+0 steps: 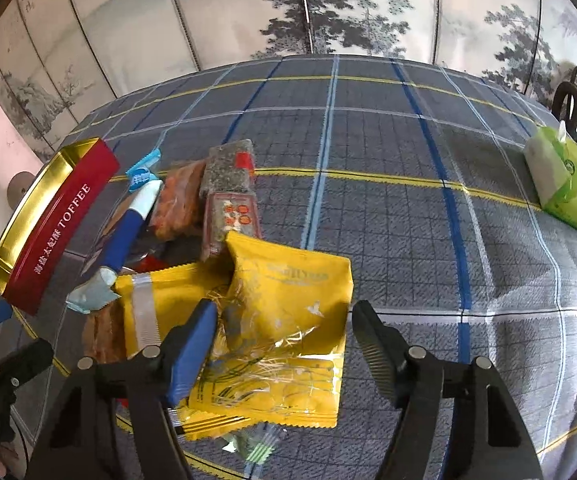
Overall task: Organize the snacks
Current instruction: 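Reach the right gripper to the yellow pastry packet and grasp it, then grasp the blue soda cracker pack with the left gripper while the right holds the yellow packet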
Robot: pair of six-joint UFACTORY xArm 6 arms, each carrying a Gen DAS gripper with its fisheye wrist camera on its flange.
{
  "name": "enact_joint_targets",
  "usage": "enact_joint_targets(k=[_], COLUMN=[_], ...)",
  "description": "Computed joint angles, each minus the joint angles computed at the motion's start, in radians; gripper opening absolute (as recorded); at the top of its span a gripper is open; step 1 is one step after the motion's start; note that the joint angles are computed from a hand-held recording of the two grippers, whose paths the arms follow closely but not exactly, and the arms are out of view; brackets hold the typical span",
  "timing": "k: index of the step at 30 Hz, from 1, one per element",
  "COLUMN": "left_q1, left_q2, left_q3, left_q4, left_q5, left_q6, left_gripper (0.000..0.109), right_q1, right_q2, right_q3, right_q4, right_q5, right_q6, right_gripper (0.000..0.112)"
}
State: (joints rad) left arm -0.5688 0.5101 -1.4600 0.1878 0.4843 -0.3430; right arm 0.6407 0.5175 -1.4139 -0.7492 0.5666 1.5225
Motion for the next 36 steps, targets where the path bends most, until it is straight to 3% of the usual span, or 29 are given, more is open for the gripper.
enact_joint_targets(k=[8,12,15,23,29,36], left_q1=[-0.004,-0.006,-0.005,-0.004,0.000,0.005], left_q2=[0.015,0.021,0.025,0.058,0.125,0.266], left_q3=[-0.027,-0.042,-0.054,-0.126,-0.254,-0.503], left_q4=[0.006,0.002,0.003,-0.076,-0.244,-0.323], left_q5=[0.019,0.030,0.036,0.080,0.153,0.302], left_q6=[-0.006,0.001,-0.002,0.056,0.157,0.164], left_gripper=[0.101,0.101,0.101,0.101,0.101,0.101], right_q1=[0.000,0.009,0.000,-0.027,-0.048,-0.053], right_q2=[-0.028,-0.025,-0.033,-0.050,-0.078,-0.081], right_q3=[0.052,0.044,0.060,0.082,0.128,0.138], right_q4=[-0.024,-0.053,-0.090,-0.171,-0.230,-0.243], right_q5=[0.023,0.057,0.039,0.112,0.144,0.133], right_q6=[0.011,0.014,0.051,0.112,0.193,0.223], right_gripper=[0.070,0.060,0.060,0.060,0.060,0.061])
